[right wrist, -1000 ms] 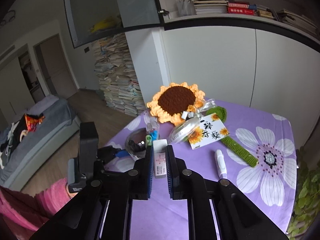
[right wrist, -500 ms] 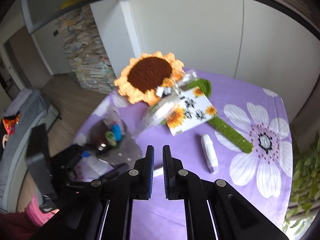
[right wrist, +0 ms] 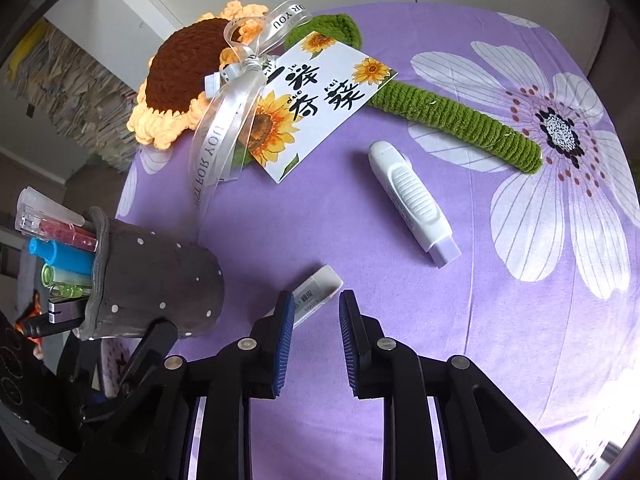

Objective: Organize stationery
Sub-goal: 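Move the right gripper to the white eraser and grasp it, then lift the white eraser with the right gripper and drop it into the holder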

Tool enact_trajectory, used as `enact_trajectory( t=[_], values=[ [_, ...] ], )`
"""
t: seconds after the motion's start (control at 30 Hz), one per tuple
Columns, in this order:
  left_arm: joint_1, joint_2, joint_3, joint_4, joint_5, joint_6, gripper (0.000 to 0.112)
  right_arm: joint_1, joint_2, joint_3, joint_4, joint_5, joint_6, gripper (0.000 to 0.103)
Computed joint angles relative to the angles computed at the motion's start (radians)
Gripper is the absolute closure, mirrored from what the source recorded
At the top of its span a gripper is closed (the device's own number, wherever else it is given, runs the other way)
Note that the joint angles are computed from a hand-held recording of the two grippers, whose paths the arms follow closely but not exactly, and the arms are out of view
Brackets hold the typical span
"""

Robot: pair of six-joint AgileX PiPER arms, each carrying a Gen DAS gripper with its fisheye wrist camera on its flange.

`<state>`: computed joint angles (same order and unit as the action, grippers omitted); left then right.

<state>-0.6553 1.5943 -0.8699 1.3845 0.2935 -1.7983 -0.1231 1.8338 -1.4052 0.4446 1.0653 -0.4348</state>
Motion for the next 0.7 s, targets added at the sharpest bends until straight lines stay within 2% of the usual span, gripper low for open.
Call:
enact_trajectory(
  t=[0.33, 0.57, 0.7],
  values=[
    [0.003, -0.007, 0.007, -0.015, 0.011, 0.004, 0.045, 0.089, 0.012, -0.034, -0.102, -0.032, 0.176, 0.079],
    [0.005, -0.009, 0.008, -0.023, 0.011, 0.015, 0.045, 0.169, 0.025, -0.045, -0.207, -0.054, 0.295, 0.073],
    [0.004, -0.01, 0.008, -0.022, 0.011, 0.013, 0.045, 0.211, 0.013, -0.014, -0.258, -0.119, 0.319, 0.073]
  ],
)
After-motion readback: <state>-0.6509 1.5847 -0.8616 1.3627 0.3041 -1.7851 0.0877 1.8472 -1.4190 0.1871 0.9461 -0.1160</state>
